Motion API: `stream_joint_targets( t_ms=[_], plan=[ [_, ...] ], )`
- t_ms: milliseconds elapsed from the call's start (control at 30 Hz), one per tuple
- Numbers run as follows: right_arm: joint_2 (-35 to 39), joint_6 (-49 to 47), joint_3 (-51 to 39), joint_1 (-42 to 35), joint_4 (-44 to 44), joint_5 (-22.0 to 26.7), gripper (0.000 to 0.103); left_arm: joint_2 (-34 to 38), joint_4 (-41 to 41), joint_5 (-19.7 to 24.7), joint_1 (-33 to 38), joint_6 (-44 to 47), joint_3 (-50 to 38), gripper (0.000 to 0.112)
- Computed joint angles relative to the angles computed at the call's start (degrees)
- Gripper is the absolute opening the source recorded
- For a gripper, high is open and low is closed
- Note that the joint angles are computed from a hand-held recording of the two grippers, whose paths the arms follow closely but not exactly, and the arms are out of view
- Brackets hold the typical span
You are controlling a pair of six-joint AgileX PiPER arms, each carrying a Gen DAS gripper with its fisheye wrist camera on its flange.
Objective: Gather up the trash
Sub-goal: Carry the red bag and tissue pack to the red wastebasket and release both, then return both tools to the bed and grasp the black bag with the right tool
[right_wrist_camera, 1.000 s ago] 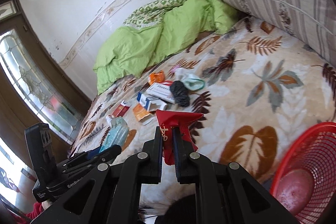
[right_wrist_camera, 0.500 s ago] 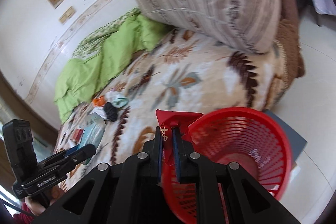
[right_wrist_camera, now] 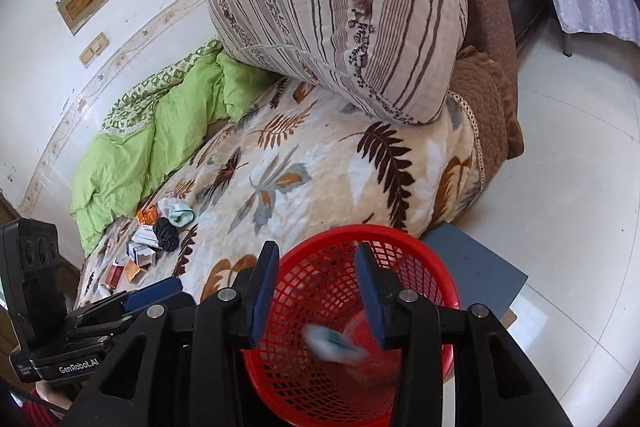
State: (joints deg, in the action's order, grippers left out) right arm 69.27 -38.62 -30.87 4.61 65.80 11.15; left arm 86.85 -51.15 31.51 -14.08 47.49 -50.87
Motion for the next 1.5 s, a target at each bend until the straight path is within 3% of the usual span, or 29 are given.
stream_joint_targets(
  t_ms=[267,433,600,733,900,1233,1333,1500],
  plan=[
    [6.67,-5.57,-4.94,9.19,7.65,-2.43,0.044,-4.75,0.4,-0.82,11.62,2.44,4.36,0.062],
    [13.65,-5.66,-10.97,17.53,8.05,-4.66,0.049,-5.71,-0.7,1.87,22.52,6.25,6.08,0.062],
    [21.11,7.0,-18.81,24.91,-5.29,-5.32,0.049,-6.0,-1.6,3.89,33.57,10.97,7.94,0.062],
    [26.92,23.79,-25.75,29.87,-23.74,-4.1,0.049,-4.78,-2.68,5.82,41.7,14.5,8.55,0.062],
    [33.19,33.74,-34.33,33.55,-35.35,-1.32,0.049,-2.04,-4.02,8.36,51.23,18.08,7.57,0.062],
    [50.7,43.8,-61.33,33.44,-47.13,10.61,0.056,4.32,-4.88,11.92,63.7,18.01,0.1,0.062],
    [58.29,47.8,-73.25,32.91,-50.3,15.68,0.056,6.46,-4.9,11.69,65.67,17.62,-2.02,0.062],
    [74.76,55.97,-100.76,32.56,-58.07,28.14,0.056,10.82,-3.55,11.54,68.15,15.26,-6.88,0.062]
  ],
)
